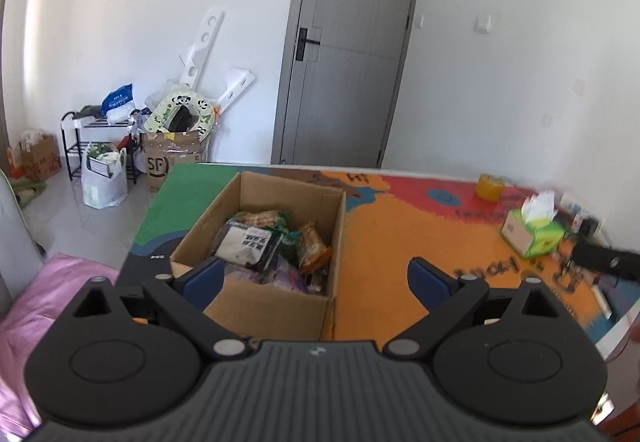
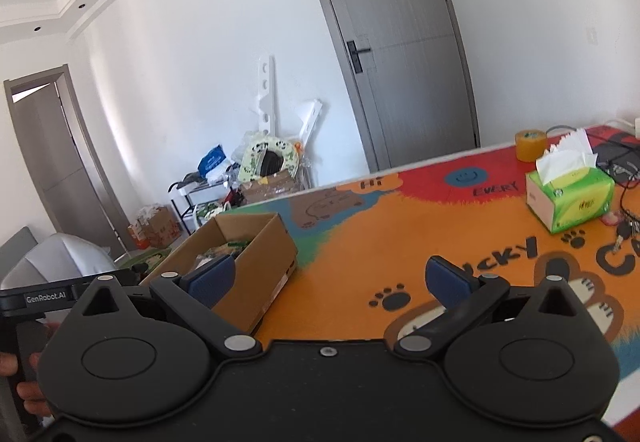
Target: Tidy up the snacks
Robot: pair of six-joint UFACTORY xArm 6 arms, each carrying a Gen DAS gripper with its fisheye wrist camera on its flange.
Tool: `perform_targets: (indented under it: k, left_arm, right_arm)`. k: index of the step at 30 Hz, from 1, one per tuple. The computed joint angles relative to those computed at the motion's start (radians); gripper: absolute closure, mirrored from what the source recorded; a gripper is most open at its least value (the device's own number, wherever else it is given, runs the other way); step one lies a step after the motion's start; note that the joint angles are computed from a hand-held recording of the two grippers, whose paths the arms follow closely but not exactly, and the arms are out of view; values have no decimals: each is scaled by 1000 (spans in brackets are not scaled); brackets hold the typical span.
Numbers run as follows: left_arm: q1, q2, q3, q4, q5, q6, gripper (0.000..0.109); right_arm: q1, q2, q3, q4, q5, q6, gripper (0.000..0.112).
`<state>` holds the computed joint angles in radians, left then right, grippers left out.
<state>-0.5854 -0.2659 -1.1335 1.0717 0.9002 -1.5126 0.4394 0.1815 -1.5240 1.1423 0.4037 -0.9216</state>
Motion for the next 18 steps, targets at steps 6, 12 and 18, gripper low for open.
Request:
perform_targets:
  k: [6,12,18]
  left_arm:
    - [-12,-44,44,-31,-11,13,11]
    - [-37,-50,43,-35,43,21,11]
    - [-35,-41,40,-49,47,23,11]
  right_arm:
    - [11,-46,64,-67,-4,56,9]
    - [18,-77,95,-86,19,60,9]
    - [18,-90,112,-117,34,73,9]
